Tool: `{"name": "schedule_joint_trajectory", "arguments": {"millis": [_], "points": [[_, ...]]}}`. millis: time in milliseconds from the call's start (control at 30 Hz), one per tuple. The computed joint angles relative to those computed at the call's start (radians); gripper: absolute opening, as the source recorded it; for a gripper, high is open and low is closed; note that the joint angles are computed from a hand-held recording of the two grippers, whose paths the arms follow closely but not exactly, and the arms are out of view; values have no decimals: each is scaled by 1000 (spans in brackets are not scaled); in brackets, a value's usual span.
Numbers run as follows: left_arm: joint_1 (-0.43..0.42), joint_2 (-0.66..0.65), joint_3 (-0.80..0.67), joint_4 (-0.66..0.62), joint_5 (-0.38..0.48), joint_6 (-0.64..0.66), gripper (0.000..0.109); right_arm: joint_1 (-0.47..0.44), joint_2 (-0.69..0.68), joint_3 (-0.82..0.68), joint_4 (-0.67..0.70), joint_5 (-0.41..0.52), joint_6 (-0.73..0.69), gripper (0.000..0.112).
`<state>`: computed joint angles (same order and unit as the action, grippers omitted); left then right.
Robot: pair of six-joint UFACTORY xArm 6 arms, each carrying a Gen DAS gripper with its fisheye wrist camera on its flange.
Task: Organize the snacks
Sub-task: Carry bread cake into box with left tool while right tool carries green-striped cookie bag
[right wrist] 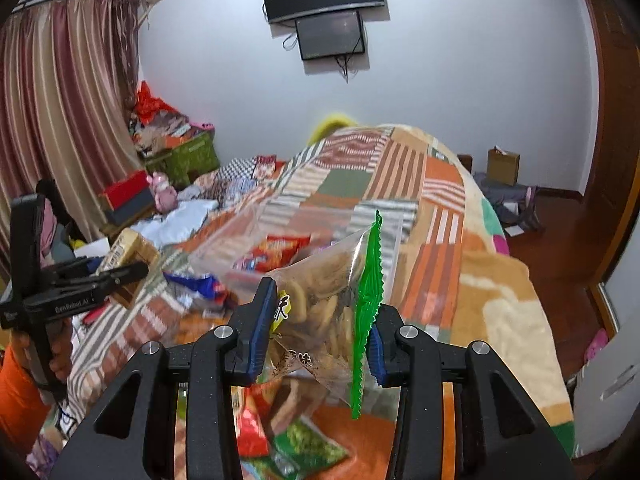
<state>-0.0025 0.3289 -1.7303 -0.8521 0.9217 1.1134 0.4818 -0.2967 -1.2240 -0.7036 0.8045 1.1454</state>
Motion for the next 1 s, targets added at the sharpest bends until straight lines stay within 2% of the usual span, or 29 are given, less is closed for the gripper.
{"name": "schedule_joint_trajectory", "arguments": {"millis": [367,767,1000], "points": [[-59,110,-164,32,-15,-55,55,-84,117,-89,26,-96,-59,37],[-111,296,-408,129,33,-166,55,-132,226,-161,91,-134,-118,37],[-139,419,-575,212,69,-233,55,-162,269,-174,179,-167,-172,37]]}}
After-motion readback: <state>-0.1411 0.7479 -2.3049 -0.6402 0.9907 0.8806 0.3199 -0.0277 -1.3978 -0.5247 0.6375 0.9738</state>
